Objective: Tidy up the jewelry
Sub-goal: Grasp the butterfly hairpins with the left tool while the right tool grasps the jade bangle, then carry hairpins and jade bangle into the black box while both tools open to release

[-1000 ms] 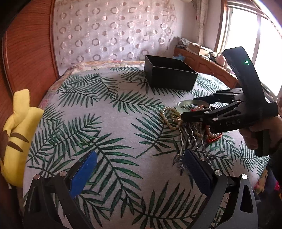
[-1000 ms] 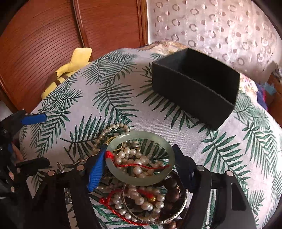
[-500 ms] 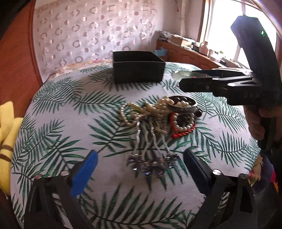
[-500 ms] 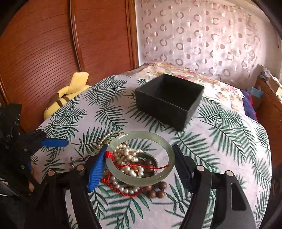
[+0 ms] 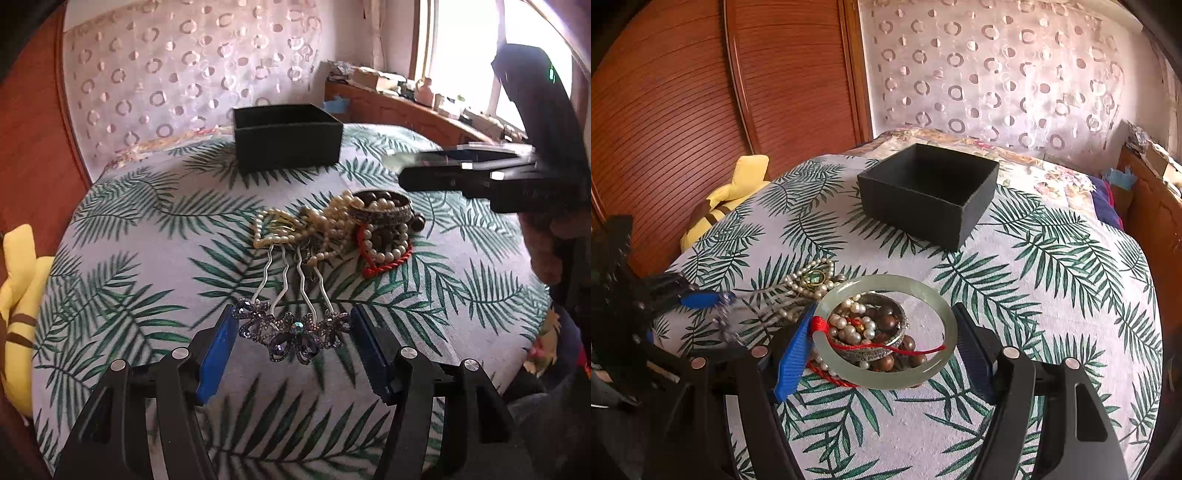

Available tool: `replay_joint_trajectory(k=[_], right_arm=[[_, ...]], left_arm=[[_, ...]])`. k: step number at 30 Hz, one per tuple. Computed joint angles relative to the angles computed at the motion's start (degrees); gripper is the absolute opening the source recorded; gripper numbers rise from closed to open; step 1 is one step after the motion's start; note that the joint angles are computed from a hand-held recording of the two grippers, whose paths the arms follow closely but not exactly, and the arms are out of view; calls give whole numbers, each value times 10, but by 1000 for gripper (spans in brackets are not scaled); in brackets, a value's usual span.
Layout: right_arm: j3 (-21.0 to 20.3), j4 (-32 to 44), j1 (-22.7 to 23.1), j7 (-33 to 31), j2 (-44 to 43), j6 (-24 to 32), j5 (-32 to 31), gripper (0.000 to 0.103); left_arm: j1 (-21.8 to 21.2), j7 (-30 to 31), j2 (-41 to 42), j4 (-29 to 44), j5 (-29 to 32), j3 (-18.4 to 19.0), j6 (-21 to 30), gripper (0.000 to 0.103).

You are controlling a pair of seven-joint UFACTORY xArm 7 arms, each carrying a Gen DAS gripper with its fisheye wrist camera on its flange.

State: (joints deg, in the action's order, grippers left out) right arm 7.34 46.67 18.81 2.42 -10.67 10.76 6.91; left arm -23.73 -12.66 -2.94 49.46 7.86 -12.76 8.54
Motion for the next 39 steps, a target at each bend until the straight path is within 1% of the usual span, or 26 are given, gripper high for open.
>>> replay_joint_trajectory(k=[4, 10, 14, 15, 16, 17, 18, 19, 21, 22, 24, 26, 28, 32, 35, 37, 39], right_arm=[[-2, -3, 1, -2, -2, -1, 3, 74], [0, -3, -2, 5, -4, -2, -1, 74], [-1, -3, 0, 3, -8, -2, -1, 74], [-2, -2, 0, 2, -7, -2, 0, 74], [-2, -1, 1, 2, -6, -3, 0, 74], [-1, 0, 1, 2, -5, -3, 1, 74], [-2, 1, 2, 1, -4, -4, 2, 74], [-3, 2, 4, -2, -3, -5, 5, 74], [-5, 2, 7, -6, -1, -7, 11, 74], [-4, 2, 7, -6, 0, -8, 11, 74], [-1, 1, 4, -2, 1, -8, 7, 74], [-2, 0, 5, -2, 1, -9, 8, 74], [-1, -2, 5, -2, 0, -10, 9, 74], [-2, -2, 5, -2, 0, -12, 9, 74], [-3, 3, 6, -5, 3, -14, 10, 74], [-5, 9, 7, -9, 7, -15, 12, 74], [-10, 17, 13, -23, 13, -18, 24, 74]], left_arm=[[-9, 46, -22, -18, -56, 11, -10, 59], [5, 45, -51, -27, -42, 6, 0, 59], [8, 59, -64, -30, -62, 18, 1, 59], [4, 70, -64, -26, -76, 26, 3, 50], [-1, 85, -61, -21, -93, 33, 6, 30], [2, 86, -57, -15, -95, 32, 11, 23], [10, 80, -51, -8, -89, 29, 13, 19], [10, 86, -44, -3, -93, 30, 14, 17], [1, 121, -26, 9, -131, 40, 22, 13], [0, 136, -22, 12, -149, 42, 26, 8], [0, 164, -9, 16, -186, 44, 27, 8], [7, 163, -2, 16, -186, 38, 23, 8], [9, 175, 0, 14, -200, 36, 16, 7], [15, 160, -8, 8, -185, 30, -3, 7], [14, 162, -12, 13, -183, 30, -10, 7], [20, 137, -10, 22, -153, 24, -11, 7], [19, 133, -5, 34, -144, 23, -14, 7]])
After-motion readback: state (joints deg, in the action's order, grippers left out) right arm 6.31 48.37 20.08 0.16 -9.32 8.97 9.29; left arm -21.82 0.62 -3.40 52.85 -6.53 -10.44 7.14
